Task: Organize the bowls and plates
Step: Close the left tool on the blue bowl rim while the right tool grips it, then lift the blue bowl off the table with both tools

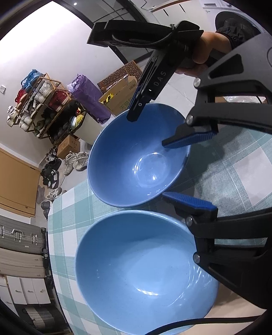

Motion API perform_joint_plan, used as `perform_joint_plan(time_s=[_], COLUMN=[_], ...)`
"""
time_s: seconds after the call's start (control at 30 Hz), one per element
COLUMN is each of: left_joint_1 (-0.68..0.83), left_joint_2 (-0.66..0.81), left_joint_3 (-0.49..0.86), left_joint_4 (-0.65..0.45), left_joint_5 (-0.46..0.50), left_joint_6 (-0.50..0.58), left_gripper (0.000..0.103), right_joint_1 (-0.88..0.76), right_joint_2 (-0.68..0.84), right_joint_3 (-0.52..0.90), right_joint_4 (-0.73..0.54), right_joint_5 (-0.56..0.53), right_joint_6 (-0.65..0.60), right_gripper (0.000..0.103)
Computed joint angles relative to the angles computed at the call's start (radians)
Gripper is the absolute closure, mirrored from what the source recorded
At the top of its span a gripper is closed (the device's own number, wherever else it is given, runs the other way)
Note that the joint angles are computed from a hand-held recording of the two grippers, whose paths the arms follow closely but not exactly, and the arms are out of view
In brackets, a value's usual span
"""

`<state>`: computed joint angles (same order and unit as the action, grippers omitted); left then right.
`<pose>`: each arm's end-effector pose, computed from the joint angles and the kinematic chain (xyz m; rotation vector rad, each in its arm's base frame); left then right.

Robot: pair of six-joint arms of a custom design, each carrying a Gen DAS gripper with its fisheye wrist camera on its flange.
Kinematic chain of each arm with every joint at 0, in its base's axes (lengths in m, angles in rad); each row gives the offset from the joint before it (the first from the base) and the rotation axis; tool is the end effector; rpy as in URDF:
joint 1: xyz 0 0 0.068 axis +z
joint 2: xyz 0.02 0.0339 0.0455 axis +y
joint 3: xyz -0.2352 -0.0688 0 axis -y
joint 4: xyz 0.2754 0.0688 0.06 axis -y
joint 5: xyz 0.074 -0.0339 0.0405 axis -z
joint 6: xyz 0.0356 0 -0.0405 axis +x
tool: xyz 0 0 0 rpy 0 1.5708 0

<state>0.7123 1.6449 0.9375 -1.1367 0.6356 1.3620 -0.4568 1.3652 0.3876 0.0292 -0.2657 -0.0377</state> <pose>0.2091 0.1526 0.1158 0.7266 2.5301 -0.7513 0.2185 -0.0970 0.0609 0.4106 2.4418 0.1258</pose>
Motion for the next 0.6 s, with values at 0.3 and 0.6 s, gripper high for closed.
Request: perform_joint_plan(time_s=[0.3, 0.6], left_joint_1=[-0.006, 0.003], left_joint_2=[-0.014, -0.022], left_joint_3=[-0.020, -0.025], left_joint_4=[0.063, 0.059], left_joint_5=[0.003, 0.007], left_joint_6=[-0.002, 0.017], left_gripper=[0.084, 0.085], right_joint_1=[-0.001, 0.007], right_joint_2=[-0.005, -0.026], right_joint_3=[-0.011, -0.027], right_joint_4=[0.017, 0.018], right_joint_5=[0.026, 0.041], right_joint_6=[-0.010, -0.018], right_gripper=[0.084, 0.084])
